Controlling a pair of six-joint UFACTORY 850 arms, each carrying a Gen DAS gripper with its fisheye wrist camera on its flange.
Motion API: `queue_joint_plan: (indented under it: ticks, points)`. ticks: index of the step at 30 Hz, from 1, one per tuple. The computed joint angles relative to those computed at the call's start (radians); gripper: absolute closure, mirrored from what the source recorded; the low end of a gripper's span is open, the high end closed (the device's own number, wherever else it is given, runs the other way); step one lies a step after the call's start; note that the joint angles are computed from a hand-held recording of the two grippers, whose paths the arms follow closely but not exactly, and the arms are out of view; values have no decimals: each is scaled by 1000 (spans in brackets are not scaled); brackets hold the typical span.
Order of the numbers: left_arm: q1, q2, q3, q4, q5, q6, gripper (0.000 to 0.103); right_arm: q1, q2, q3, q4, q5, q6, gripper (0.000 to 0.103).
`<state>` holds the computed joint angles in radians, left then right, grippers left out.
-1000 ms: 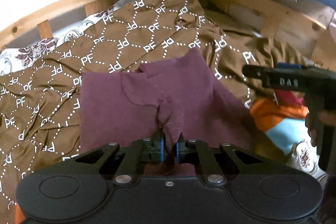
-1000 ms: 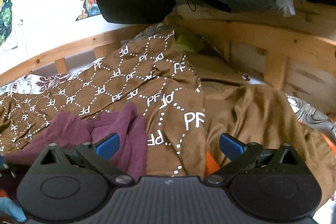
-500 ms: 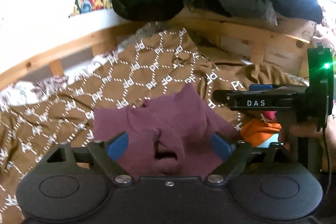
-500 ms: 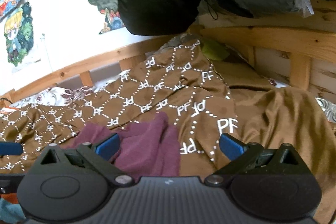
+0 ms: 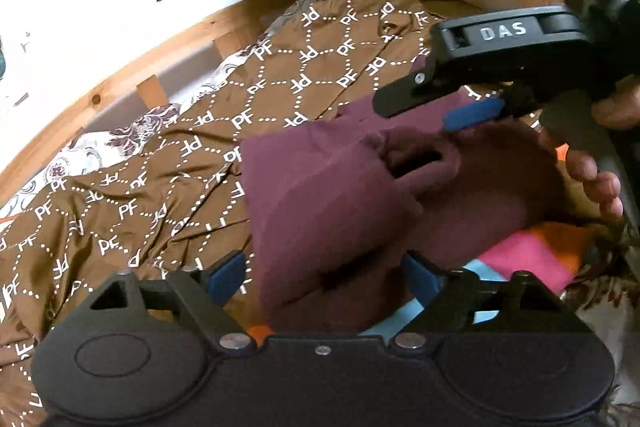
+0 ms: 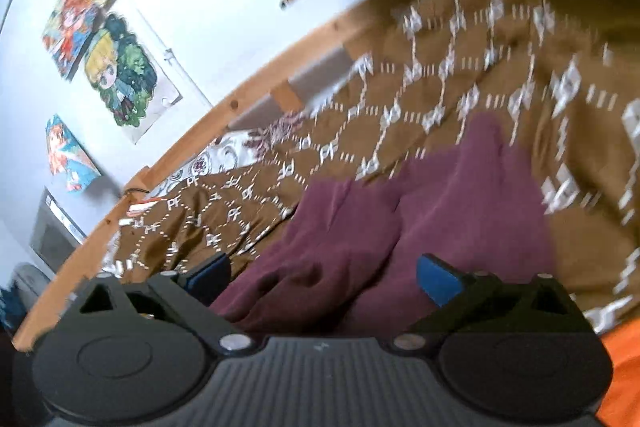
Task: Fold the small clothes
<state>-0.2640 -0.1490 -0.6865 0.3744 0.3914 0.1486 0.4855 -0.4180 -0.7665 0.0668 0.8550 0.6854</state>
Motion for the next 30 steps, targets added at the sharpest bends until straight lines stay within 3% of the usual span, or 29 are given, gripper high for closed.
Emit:
queue_joint_plan:
  ticks: [2,5,8,10,13,16,21,26,30]
  points:
    - [1,-3,0,-34,5,41,43,-15,-26,-21,-65,3,94,10]
    - [-6,-7,-2,-90,7,112,60,-19,-59,-52,-86,-10,145,18]
    - [-11,-9,-3,-100,6,117,75,-19,-86,-68,-97,8,179,46]
    - [-9,-9,-6,-63,5,75,79,-10,-97,-81,-72,6,167,72]
    - [-13,-3,-9,-22,6,25,84,16,-83,-77,29,3,25,84]
    - [-17,6,-19,120,1,-124,85,57,-31,-46,184,43,-203,86]
    - [-47,14,-32,280,15,-268,86,96,66,27,351,90,-403,86]
    - [-93,12,-16,270,27,-210,86,99,124,93,452,67,-415,86]
    - [-104,-2,-20,311,19,-259,85,91,140,126,482,27,-384,86]
